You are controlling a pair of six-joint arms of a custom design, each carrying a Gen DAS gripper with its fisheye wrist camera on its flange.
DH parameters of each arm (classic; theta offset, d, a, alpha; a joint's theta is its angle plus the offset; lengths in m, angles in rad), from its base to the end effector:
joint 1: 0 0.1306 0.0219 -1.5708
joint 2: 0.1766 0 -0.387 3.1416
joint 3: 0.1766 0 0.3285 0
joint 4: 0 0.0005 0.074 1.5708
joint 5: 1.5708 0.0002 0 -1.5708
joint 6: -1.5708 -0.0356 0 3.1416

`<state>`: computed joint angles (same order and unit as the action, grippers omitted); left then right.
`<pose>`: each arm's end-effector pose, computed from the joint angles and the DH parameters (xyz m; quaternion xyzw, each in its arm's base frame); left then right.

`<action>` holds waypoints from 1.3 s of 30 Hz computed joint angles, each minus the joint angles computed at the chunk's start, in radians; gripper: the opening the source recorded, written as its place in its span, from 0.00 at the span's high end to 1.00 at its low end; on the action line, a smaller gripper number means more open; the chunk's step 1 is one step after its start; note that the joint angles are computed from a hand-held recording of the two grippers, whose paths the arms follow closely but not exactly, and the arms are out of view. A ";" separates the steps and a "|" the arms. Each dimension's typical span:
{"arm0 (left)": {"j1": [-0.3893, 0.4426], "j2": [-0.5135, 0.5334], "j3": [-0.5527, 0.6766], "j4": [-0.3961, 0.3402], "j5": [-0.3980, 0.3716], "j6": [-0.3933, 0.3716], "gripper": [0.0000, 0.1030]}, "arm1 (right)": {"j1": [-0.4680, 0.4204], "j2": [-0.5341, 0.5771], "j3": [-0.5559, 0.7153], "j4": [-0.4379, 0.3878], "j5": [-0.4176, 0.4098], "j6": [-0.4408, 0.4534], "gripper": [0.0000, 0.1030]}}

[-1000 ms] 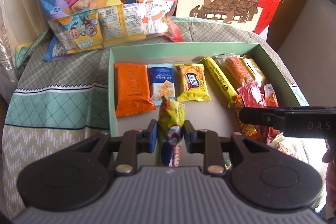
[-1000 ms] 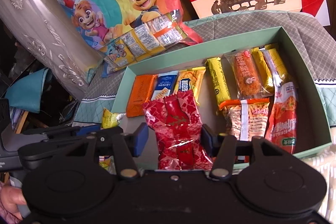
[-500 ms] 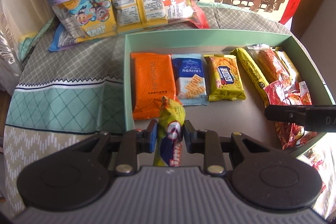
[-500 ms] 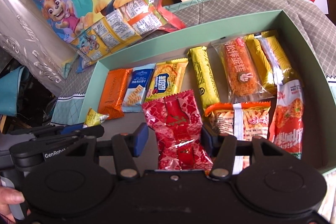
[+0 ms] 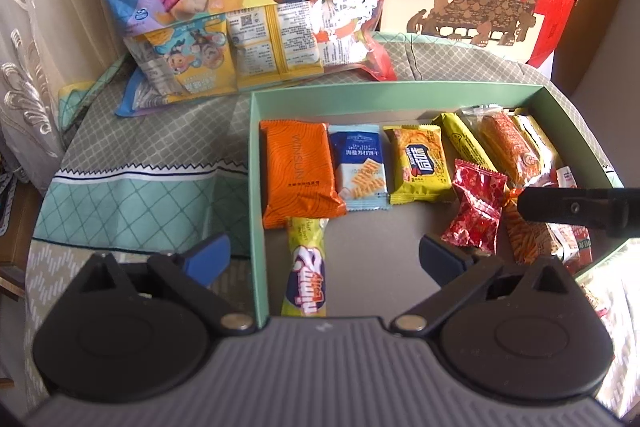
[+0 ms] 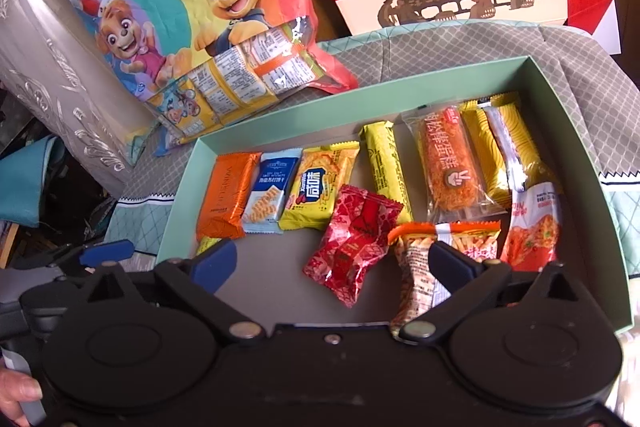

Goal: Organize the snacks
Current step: 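Place candy bar in box with left gripper while right places red candy bag, then move both open grippers back to the snack pile, then grasp red snack bag with left gripper while right grasps purple jelly tube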

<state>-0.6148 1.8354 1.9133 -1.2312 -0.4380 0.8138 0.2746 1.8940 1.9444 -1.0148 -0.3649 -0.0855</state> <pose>0.4639 -0.3097 0.4089 -0.1397 0.9457 0.0281 0.2921 0.5708 0.1735 0.3986 -0.1425 0.9292 0.2229 0.2579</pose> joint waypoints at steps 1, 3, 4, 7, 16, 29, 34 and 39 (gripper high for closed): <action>-0.006 -0.010 -0.011 0.002 0.000 0.008 0.00 | -0.002 -0.010 -0.012 0.003 -0.003 -0.002 0.00; -0.017 -0.026 -0.031 0.003 0.000 0.025 0.00 | -0.005 -0.031 -0.038 0.010 -0.007 -0.005 0.00; -0.026 -0.035 -0.041 0.001 0.001 0.038 0.00 | -0.007 -0.043 -0.053 0.011 -0.011 -0.005 0.00; -0.047 -0.060 -0.076 0.007 0.004 0.063 0.00 | -0.009 -0.082 -0.101 0.016 -0.025 0.003 0.00; -0.128 -0.122 -0.185 0.012 0.053 0.148 0.00 | -0.009 -0.192 -0.239 0.037 -0.046 0.049 0.00; -0.262 -0.066 -0.160 0.017 0.181 0.043 0.00 | -0.074 -0.304 -0.438 0.041 -0.089 0.066 0.00; -0.276 -0.034 -0.148 0.022 0.229 0.039 0.00 | -0.101 -0.318 -0.481 0.040 -0.094 0.060 0.00; -0.268 -0.028 -0.175 0.036 0.266 0.074 0.14 | -0.115 -0.329 -0.515 0.056 -0.086 0.061 0.00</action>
<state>-0.8823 1.8074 1.7384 -1.1952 -0.1715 0.8879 0.1597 1.5652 1.4299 -0.9591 -0.4508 -0.0246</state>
